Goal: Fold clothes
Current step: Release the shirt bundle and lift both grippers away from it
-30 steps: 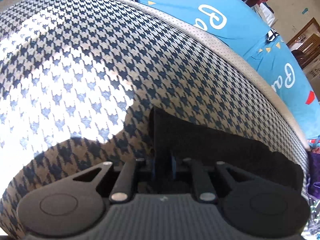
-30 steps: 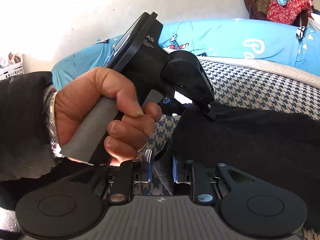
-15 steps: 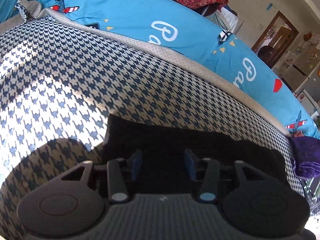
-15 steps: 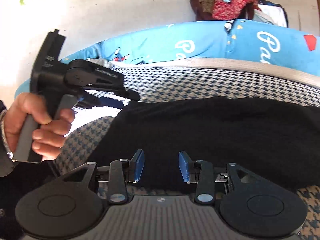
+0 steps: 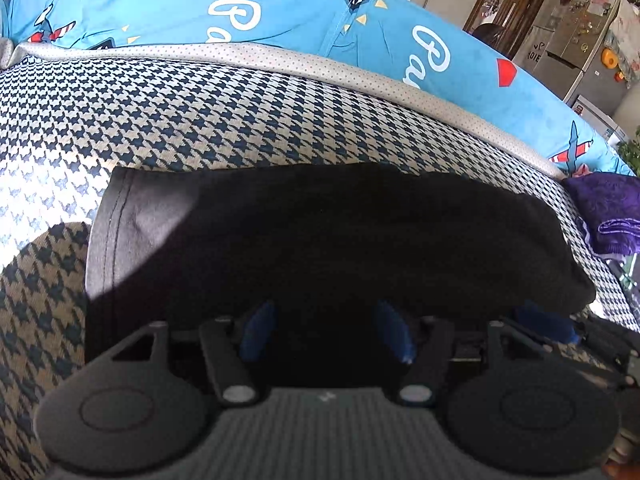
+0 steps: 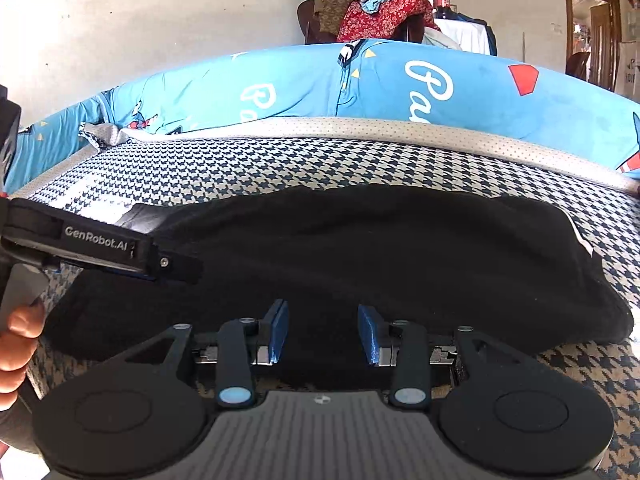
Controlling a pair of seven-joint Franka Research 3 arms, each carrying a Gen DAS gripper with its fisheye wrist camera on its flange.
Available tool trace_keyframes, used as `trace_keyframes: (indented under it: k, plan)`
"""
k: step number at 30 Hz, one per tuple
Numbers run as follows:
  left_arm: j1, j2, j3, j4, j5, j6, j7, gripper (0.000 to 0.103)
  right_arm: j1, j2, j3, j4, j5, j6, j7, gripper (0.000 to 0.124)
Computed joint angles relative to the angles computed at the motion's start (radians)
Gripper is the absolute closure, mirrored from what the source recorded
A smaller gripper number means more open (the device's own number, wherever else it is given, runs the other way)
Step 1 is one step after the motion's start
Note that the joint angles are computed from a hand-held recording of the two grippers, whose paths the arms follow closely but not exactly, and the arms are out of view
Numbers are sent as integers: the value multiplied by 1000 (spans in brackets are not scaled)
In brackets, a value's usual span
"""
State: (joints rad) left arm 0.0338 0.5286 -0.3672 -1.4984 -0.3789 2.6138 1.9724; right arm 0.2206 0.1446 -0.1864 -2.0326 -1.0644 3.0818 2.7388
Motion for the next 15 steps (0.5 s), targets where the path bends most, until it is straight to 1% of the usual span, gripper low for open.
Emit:
trace_keyframes:
  k: [3, 5, 6, 7, 8, 9, 11, 15]
  plan:
    - [3, -20, -6, -43, -3, 39, 19, 41, 13, 10, -19, 19, -88, -7, 86, 86]
    - [5, -33, -9, -69, -2, 55, 29, 32, 6, 17, -10, 28, -95, -19, 92, 86]
    - [4, -42, -10, -84, 2, 65, 37, 30, 0, 21, 0, 27, -74, -27, 71, 86]
    - [1, -52, -9, -102, 10, 77, 46, 26, -8, 24, 13, 24, -36, -37, 32, 86]
    - [-4, -63, -7, -122, 22, 91, 56, 21, -16, 28, 26, 20, 16, -50, -21, 86]
    - [-9, -74, -5, -142, 33, 105, 65, 19, -19, 31, 35, 15, 61, -61, -67, 86]
    - [-12, -97, -6, -186, 47, 138, 79, 13, 2, 32, 16, 12, 48, -69, -66, 85]
    - [-16, -127, -7, -244, 66, 183, 89, 8, 14, 16, 15, -2, 32, -94, -65, 83]
